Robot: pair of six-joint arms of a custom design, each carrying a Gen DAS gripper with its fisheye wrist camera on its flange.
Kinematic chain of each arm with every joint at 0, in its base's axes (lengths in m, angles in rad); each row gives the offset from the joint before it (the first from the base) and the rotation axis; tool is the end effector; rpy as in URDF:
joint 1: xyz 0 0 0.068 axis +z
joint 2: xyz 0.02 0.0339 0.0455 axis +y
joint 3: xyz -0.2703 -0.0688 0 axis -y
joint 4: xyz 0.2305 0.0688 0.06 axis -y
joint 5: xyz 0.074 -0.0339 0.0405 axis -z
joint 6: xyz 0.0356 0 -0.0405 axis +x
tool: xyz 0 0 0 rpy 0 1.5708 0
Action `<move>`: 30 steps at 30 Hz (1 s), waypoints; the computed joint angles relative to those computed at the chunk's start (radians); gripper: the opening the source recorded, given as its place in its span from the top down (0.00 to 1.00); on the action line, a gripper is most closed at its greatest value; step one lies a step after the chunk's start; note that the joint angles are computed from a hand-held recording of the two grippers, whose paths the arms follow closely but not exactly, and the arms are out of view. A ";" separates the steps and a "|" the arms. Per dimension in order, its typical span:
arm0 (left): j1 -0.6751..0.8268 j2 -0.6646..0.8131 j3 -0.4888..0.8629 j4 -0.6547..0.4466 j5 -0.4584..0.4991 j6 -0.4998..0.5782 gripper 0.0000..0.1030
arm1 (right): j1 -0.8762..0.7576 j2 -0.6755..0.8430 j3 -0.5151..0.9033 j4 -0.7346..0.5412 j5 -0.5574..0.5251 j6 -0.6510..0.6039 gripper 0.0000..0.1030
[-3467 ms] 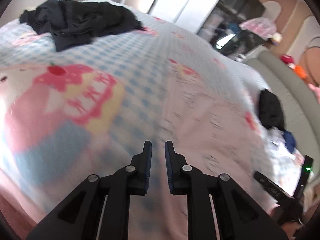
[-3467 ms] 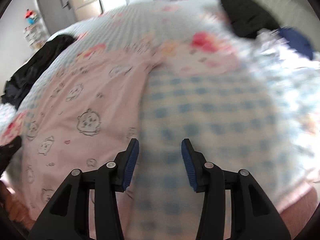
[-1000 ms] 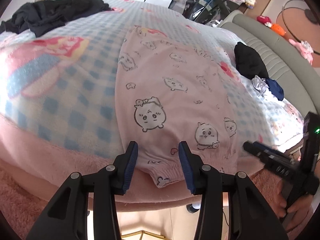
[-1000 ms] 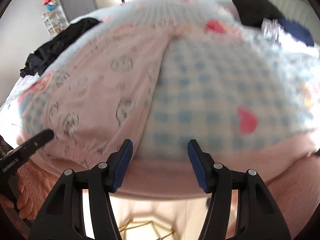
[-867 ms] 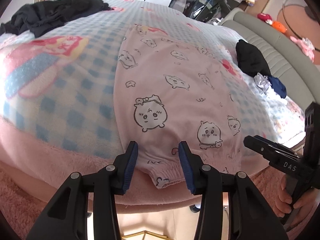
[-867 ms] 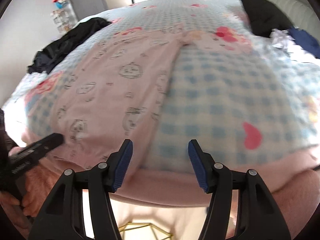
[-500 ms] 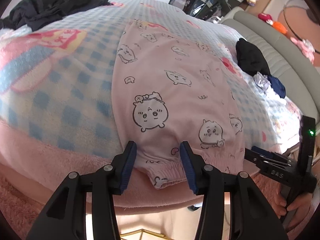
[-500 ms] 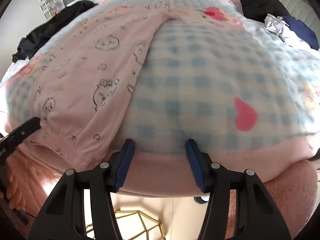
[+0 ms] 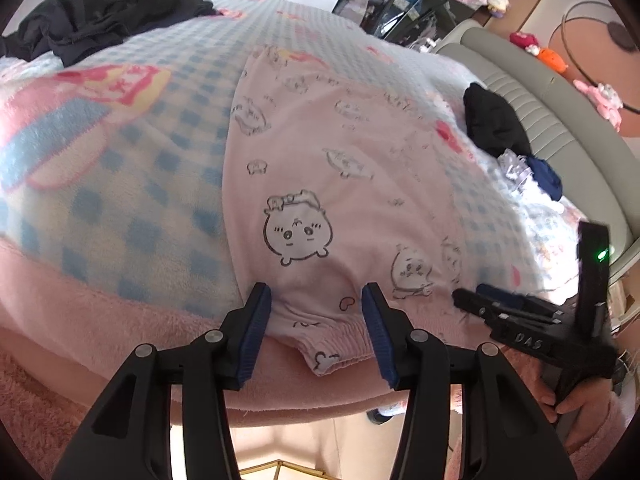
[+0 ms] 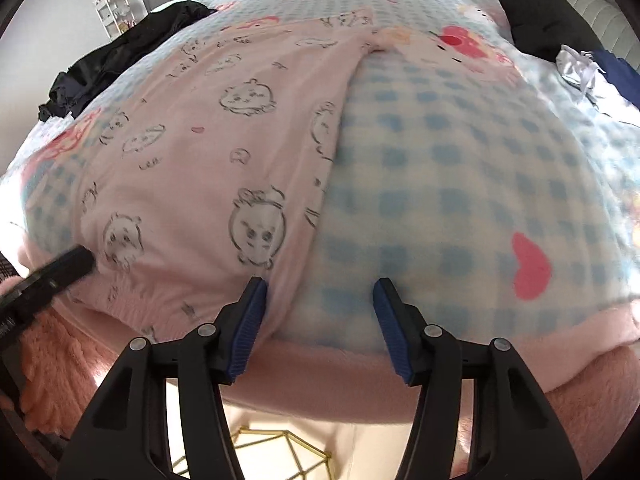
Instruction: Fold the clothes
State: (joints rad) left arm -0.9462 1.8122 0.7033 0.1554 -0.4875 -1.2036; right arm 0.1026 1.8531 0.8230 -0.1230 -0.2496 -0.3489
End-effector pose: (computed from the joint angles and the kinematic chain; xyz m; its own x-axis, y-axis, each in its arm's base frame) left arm 0.1902 -0.2353 0.1104 -0.6921 -0.4500 -0.5643 -0.2447 0.8818 -0.4031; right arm 0.3069 0.0404 0.1072 -0.7864 -0.4140 -0.4584 -0.4978 0.8642 0.0735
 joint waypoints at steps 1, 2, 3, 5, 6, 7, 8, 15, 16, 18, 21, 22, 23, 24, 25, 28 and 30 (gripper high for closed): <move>-0.002 -0.016 -0.001 -0.013 -0.017 0.001 0.52 | -0.010 -0.004 -0.001 -0.006 -0.002 -0.008 0.46; 0.003 -0.030 0.005 -0.034 -0.034 0.003 0.52 | -0.022 -0.012 0.000 -0.016 -0.012 -0.010 0.46; 0.019 -0.043 0.004 -0.036 -0.031 0.018 0.52 | -0.037 -0.026 0.001 -0.028 -0.038 -0.002 0.46; 0.054 -0.067 0.001 -0.035 -0.020 0.049 0.52 | -0.070 -0.058 0.003 -0.047 -0.105 0.017 0.46; 0.080 -0.075 -0.004 -0.018 -0.002 0.065 0.52 | -0.082 -0.074 0.005 -0.046 -0.135 0.024 0.46; 0.106 -0.080 -0.007 0.001 0.016 0.085 0.52 | -0.094 -0.089 0.008 -0.045 -0.165 0.032 0.46; 0.137 -0.080 -0.003 0.012 0.035 0.110 0.52 | -0.093 -0.098 0.019 -0.046 -0.169 0.035 0.46; 0.377 -0.044 0.125 -0.048 0.160 0.283 0.52 | 0.011 0.047 0.284 -0.106 -0.058 0.041 0.45; 0.403 -0.030 0.149 -0.056 0.174 0.311 0.52 | 0.024 0.077 0.325 -0.119 -0.051 0.047 0.44; 0.456 0.009 0.210 -0.069 0.208 0.383 0.52 | 0.057 0.139 0.409 -0.150 -0.028 0.065 0.45; 0.513 0.103 0.329 -0.132 0.250 0.454 0.53 | 0.095 0.240 0.542 -0.189 -0.002 0.099 0.44; 0.527 0.132 0.357 -0.146 0.268 0.461 0.58 | 0.104 0.257 0.564 -0.193 -0.003 0.113 0.44; 0.539 0.159 0.382 -0.159 0.284 0.467 0.59 | 0.111 0.274 0.587 -0.198 -0.004 0.125 0.44; 0.543 0.180 0.394 -0.162 0.291 0.467 0.61 | 0.117 0.292 0.609 -0.204 -0.006 0.136 0.44; 0.546 0.199 0.404 -0.164 0.297 0.468 0.65 | 0.123 0.309 0.632 -0.211 -0.009 0.147 0.44; 0.541 0.231 0.411 -0.160 0.292 0.478 0.77 | 0.136 0.365 0.694 -0.228 -0.013 0.162 0.44; 0.533 0.222 0.385 -0.128 0.274 0.478 0.87 | 0.141 0.387 0.711 -0.230 -0.007 0.163 0.44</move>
